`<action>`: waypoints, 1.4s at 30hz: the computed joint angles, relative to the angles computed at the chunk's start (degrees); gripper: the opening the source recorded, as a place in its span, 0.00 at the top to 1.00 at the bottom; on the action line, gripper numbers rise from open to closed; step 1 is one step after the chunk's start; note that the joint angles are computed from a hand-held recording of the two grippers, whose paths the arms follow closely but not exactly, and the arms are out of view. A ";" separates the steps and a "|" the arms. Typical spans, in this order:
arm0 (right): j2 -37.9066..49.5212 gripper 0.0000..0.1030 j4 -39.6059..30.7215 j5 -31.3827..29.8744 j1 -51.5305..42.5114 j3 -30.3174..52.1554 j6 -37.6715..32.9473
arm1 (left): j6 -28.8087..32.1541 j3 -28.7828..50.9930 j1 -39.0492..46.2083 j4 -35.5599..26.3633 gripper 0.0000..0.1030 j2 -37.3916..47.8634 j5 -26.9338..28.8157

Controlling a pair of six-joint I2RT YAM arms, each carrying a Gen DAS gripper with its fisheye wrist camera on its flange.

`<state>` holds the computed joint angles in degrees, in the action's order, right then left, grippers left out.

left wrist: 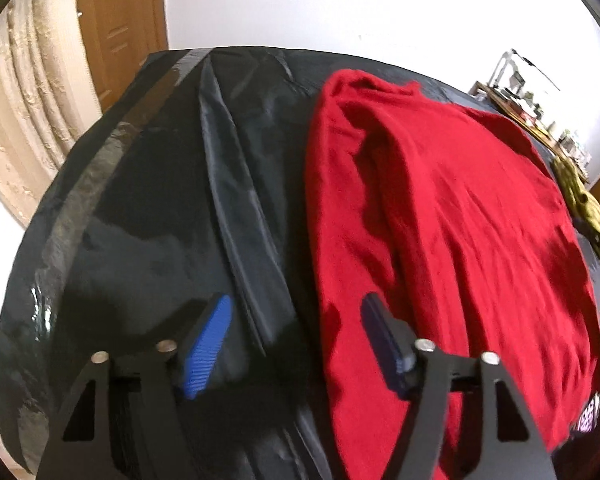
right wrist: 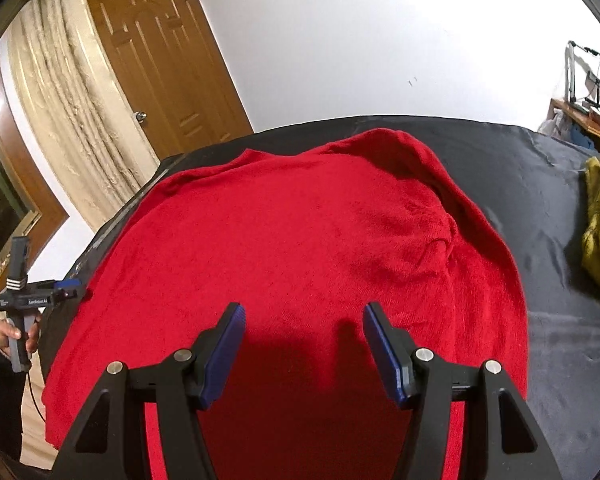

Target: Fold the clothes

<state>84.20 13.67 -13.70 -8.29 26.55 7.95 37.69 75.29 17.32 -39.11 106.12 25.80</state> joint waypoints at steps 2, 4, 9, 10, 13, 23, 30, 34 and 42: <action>-0.05 0.39 1.15 0.02 -0.02 -0.73 0.01 | 0.11 -1.58 -0.69 1.17 0.62 -0.42 -0.68; -0.23 0.39 2.49 -0.52 -0.25 -1.63 -0.22 | -0.20 -3.23 -1.66 2.76 0.71 -1.32 -1.57; -1.85 0.40 4.40 -0.97 -0.55 -3.89 -0.94 | 0.78 -3.44 -3.24 1.31 0.92 -1.92 -1.69; -2.13 0.40 4.71 -0.58 -0.46 -4.28 -1.19 | 0.92 -4.16 -3.68 1.79 0.97 -2.66 -2.37; -2.76 0.42 5.45 0.15 -0.28 -5.18 -1.57 | -1.46 -4.54 -4.50 3.19 0.97 -3.70 -5.06; -5.27 0.42 7.41 2.18 -1.99 -8.32 -0.82 | -11.65 1.15 -3.92 20.48 0.97 -4.70 -22.78; -9.66 0.42 5.49 1.33 -6.03 -11.73 -1.03 | -7.26 -2.63 -7.25 33.16 0.94 -2.41 -36.42; -18.15 0.42 0.05 -1.58 -13.48 -14.99 -3.53 | -11.06 3.75 -6.28 26.73 0.93 3.69 -38.44; -29.68 0.41 -16.88 -14.74 -39.57 -17.14 -17.27 | -22.81 12.35 -2.26 10.47 0.29 5.11 -27.39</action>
